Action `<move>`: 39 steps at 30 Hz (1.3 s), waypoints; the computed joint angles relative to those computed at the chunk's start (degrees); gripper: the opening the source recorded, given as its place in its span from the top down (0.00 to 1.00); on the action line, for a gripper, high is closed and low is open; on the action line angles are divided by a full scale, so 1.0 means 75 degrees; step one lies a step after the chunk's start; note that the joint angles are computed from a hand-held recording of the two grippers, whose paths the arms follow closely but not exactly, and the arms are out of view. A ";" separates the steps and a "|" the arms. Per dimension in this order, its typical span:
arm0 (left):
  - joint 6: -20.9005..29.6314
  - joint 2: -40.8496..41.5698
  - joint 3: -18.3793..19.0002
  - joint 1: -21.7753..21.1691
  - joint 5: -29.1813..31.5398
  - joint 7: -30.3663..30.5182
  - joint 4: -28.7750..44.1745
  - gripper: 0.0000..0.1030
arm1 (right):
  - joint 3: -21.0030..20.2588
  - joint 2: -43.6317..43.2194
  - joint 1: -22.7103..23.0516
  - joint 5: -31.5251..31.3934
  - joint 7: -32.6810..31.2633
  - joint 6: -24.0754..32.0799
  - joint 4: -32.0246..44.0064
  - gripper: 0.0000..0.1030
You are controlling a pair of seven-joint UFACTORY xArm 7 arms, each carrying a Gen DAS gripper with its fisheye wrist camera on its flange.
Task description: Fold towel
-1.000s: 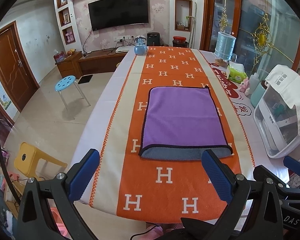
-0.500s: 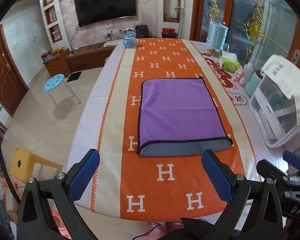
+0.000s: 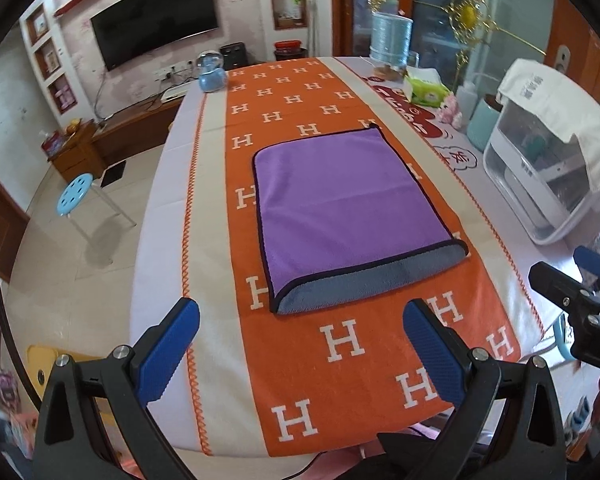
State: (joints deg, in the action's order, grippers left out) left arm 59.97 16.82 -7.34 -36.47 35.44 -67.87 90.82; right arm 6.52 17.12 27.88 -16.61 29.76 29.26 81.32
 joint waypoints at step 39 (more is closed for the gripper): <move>-0.1340 0.2393 0.0692 0.0923 -0.2082 0.2464 0.1236 0.02 | 0.0487 0.3502 -0.0986 0.2257 -0.5809 0.0257 0.3149 0.31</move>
State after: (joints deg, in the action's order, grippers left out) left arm 49.92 34.77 -2.15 -29.55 19.82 -49.39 100.09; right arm 10.17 43.39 20.48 0.32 -13.81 31.18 104.94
